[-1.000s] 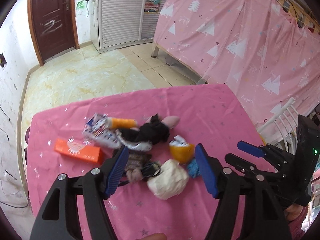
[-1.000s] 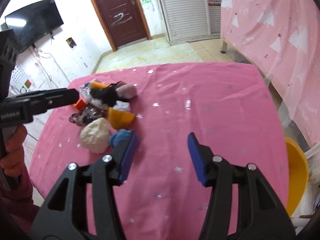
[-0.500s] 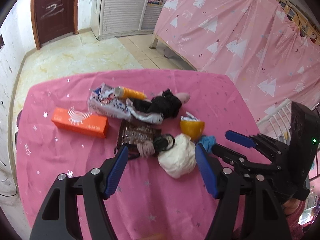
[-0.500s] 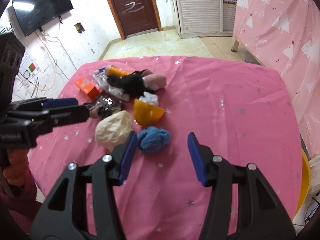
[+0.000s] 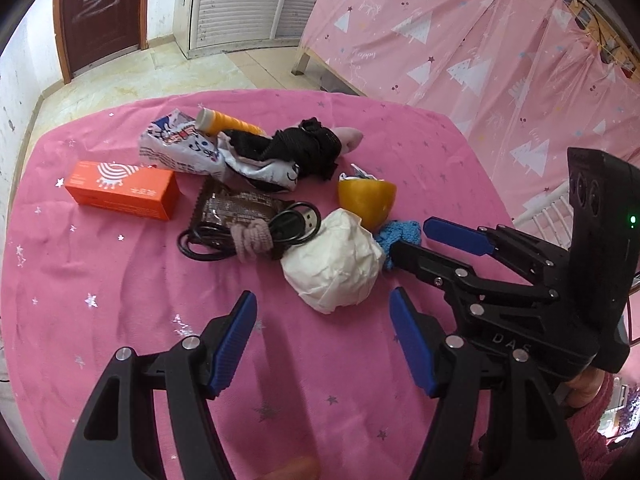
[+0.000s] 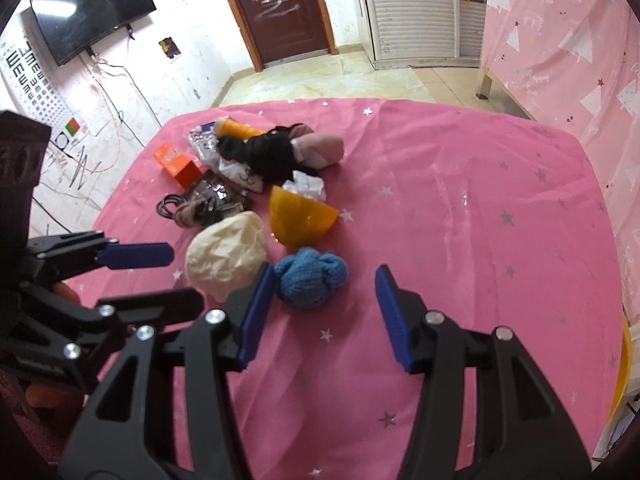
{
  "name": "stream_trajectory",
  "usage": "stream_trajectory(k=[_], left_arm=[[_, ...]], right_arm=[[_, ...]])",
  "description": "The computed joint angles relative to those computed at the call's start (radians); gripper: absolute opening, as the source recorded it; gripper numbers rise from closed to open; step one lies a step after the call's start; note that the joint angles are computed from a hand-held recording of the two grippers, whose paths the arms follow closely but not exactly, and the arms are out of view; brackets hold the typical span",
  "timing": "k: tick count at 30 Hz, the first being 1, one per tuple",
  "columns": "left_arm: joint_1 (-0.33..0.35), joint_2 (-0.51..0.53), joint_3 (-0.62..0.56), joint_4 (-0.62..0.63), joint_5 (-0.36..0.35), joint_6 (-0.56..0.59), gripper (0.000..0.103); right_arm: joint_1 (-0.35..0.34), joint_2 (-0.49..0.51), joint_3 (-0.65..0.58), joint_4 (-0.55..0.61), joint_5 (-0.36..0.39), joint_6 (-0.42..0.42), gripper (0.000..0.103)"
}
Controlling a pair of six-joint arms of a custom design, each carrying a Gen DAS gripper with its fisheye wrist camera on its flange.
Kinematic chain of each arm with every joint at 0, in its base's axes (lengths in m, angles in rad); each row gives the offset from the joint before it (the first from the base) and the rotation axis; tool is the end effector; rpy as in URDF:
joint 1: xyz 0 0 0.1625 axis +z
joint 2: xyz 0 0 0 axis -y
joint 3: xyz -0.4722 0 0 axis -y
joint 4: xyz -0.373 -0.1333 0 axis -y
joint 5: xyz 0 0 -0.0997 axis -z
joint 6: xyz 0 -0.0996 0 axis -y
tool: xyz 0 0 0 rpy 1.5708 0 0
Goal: Collect trash
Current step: 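Grasp the white paper ball with the left tool while the right tool grasps the blue yarn ball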
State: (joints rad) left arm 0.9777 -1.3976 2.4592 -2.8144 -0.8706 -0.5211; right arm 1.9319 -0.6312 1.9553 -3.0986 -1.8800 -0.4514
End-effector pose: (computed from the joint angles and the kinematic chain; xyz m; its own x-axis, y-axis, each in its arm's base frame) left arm -0.0459 -0.4214 0.2451 -0.8801 -0.1192 -0.4595 0.1286 0.8719 -0.4725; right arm 0.3045 -0.5148 0.0067 -0.6705 -0.6507 0.3564 -0.7096 0.7027 -0.0520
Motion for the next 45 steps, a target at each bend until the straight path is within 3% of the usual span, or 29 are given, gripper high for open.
stream_trajectory(k=[2,4,7,14,20,23,29,45], left_arm=[[0.007,0.016,-0.007,-0.015,-0.002,0.007,0.063],[0.011,0.025,-0.010,-0.022,-0.001,0.008,0.063],[0.024,0.042,-0.022,-0.027,-0.014,0.005,0.063],[0.029,0.086,-0.052,-0.032,-0.005,-0.007,0.063],[0.012,0.127,-0.087,0.023,0.051,-0.053,0.063],[-0.002,0.143,-0.109,0.079,0.092,-0.095,0.055],[-0.027,0.154,-0.125,0.167,0.157,-0.163,0.053],[-0.139,0.199,-0.192,0.201,0.176,-0.128,0.053]], right_arm=[[-0.008,-0.005,-0.001,0.007,0.017,-0.007,0.044],[-0.016,-0.010,-0.002,0.028,0.048,-0.012,0.030],[-0.026,-0.013,-0.002,0.033,0.075,-0.019,0.024],[-0.052,-0.047,0.015,-0.035,0.077,0.009,0.023],[-0.082,-0.078,0.035,-0.064,0.082,0.011,0.023],[-0.093,-0.086,0.038,-0.069,0.090,0.008,0.023],[-0.115,-0.097,0.049,-0.080,0.109,-0.001,0.023],[-0.220,-0.209,0.123,-0.198,0.150,0.006,0.024]])
